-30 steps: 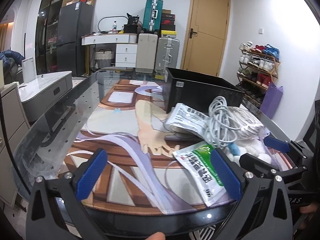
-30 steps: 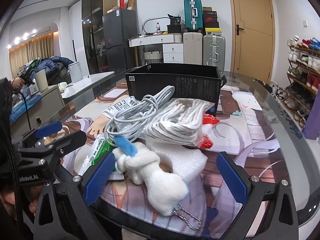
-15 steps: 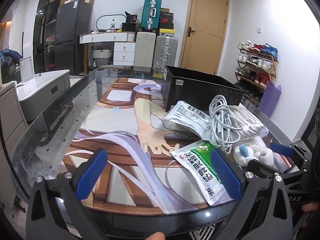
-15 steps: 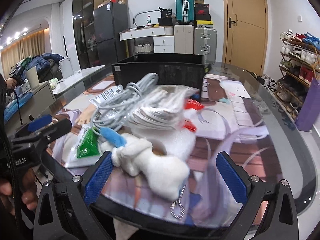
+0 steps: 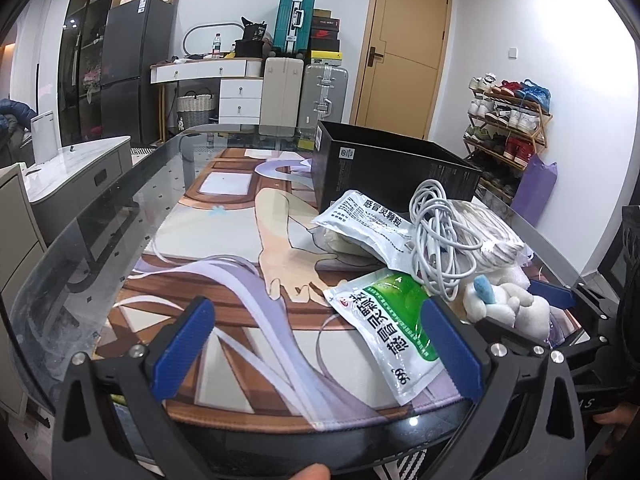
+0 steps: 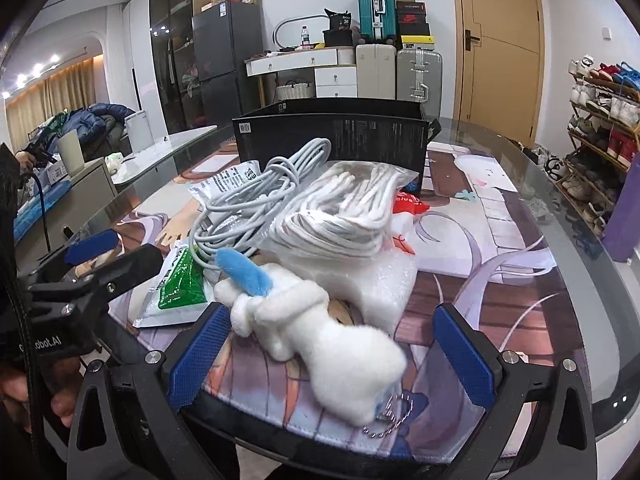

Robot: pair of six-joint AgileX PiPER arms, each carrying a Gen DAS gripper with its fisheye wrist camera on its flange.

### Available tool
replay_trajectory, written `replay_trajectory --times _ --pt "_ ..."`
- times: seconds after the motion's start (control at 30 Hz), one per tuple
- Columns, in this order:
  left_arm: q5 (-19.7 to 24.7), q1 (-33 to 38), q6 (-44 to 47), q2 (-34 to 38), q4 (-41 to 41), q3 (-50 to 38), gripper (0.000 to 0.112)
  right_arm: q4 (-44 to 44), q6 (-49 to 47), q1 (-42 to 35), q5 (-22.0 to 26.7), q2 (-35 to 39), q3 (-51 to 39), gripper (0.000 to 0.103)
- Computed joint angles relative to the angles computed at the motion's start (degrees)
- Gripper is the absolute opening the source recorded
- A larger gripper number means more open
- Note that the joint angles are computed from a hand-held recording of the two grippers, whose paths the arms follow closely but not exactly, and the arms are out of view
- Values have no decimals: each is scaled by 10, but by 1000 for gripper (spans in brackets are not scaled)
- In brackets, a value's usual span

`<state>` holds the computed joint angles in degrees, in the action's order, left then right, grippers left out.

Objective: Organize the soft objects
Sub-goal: 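Grasp the white plush toy with the right gripper while the left gripper approaches the green sachet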

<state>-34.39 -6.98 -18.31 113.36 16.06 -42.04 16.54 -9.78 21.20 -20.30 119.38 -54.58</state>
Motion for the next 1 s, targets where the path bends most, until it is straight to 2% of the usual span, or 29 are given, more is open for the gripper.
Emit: replay_trajectory --times 0.1,0.23,0.4,0.6,0.8,1.0 --pt "1 0 3 1 -4 -1 103 -32 27 -3 -3 -4 6 102" --pt "0 0 2 1 -2 -1 103 -43 29 -1 -11 -9 18 85" --pt "-1 0 5 1 -3 1 103 -43 18 4 -13 -14 27 76" --pt "1 -3 9 -3 -7 3 103 -118 83 -8 -26 -25 50 67" --pt "6 -8 9 -8 -5 5 103 -138 93 -6 -63 -35 83 65" --pt "27 -12 -45 -12 57 -7 103 -154 107 -8 -122 -61 126 65"
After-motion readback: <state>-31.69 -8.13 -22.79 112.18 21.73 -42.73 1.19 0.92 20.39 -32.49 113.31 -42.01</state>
